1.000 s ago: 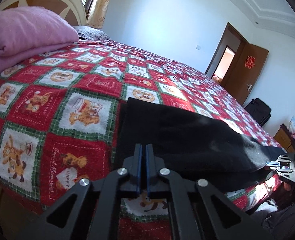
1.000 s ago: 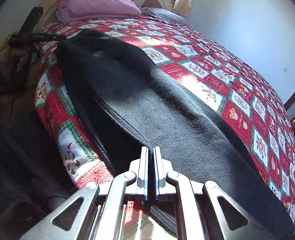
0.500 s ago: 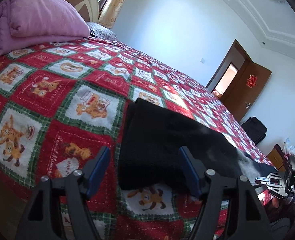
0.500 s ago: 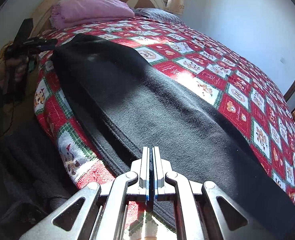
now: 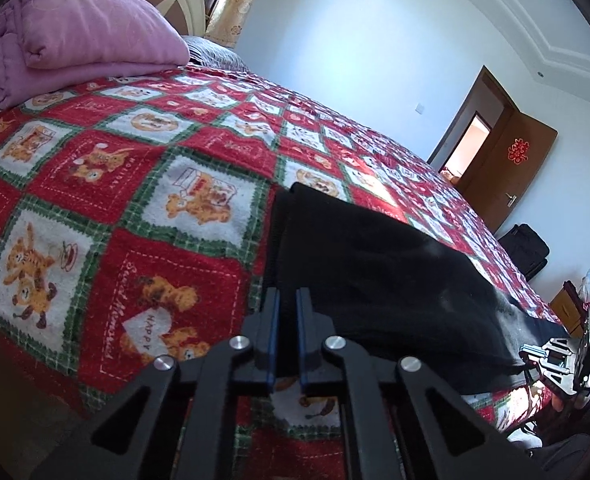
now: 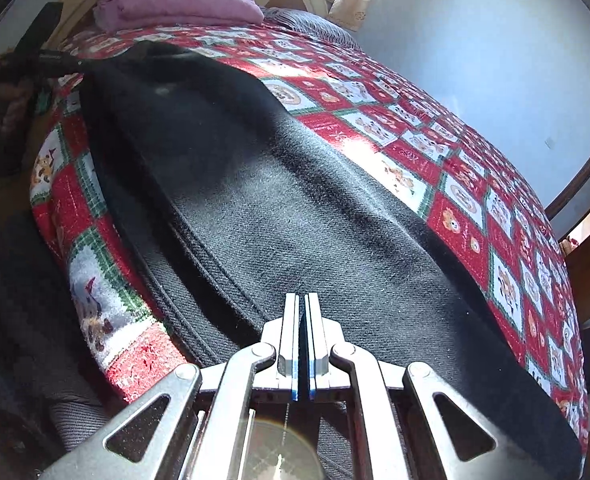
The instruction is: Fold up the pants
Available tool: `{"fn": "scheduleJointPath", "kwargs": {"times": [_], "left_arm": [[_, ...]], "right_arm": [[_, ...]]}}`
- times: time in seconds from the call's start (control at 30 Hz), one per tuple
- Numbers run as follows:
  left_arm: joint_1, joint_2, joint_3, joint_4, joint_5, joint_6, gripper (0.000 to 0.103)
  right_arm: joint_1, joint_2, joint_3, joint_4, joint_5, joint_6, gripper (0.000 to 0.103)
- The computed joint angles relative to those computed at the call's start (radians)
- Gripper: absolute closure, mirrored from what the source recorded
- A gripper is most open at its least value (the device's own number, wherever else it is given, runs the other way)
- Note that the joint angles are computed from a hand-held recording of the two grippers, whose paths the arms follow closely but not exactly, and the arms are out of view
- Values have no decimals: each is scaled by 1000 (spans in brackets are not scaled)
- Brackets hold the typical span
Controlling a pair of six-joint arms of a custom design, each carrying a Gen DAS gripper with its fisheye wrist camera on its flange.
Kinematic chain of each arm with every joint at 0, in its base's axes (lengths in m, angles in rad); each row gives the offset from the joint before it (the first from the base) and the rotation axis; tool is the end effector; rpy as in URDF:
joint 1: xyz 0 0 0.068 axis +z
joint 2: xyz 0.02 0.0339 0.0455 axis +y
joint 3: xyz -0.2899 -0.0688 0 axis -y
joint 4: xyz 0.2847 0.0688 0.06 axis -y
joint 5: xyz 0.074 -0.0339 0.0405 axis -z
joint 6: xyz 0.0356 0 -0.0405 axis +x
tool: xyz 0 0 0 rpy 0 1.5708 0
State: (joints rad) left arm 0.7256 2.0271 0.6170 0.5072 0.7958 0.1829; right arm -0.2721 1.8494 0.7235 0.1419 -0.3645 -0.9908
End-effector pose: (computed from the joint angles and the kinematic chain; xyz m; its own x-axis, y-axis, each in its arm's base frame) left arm 0.2516 0.1892 0.0247 -0.6018 -0.3637 -0.7110 -0.0243 0.8982 -0.4389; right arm 0.3269 -0.0780 0.0717 -0.4906 -0.6745 -0.5517 -0.6375 0.7094 -0.3005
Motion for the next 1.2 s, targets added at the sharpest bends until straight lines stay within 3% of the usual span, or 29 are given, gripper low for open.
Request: {"fn": "scheduleJointPath", "kwargs": {"times": [0.27,0.43,0.5,0.6,0.67,0.8,0.83,0.87,1.13,1.2], "left_arm": [[53,-59,9,-69,93,6,96],[29,-45,13,-61,58,1,96],[30,-34,20,-67,60,-4,96],[41,-29,28,-78,77,-8,96],[40,-33,25,-76,75,-4,96],[42,-24,25,-70,77,-5,96],[43,-25,25,-72,80,-5,96],[42,-26,24,-68,82,-5,96],[77,-74,18,-96,139,18,96],[75,-58,27,-103,127,31,96]], "right_arm": [[-39,-109,-8,-110,-77,-10,103],[-27,-83,-12,-121,-92,-39,100],[-6,-45,-4,-102,-61,-30,83],[16,-11,-2,-95,-41,-41,72],[28,-1,-16,-54,-22,-46,71],[29,18,0,-16,-14,-9,72],[27,20,11,-29,-16,4,78],[22,12,23,-60,-29,11,99],[-33,-152,-27,-166,-118,-27,100],[-30,-138,-47,-136,-99,-49,99]]}}
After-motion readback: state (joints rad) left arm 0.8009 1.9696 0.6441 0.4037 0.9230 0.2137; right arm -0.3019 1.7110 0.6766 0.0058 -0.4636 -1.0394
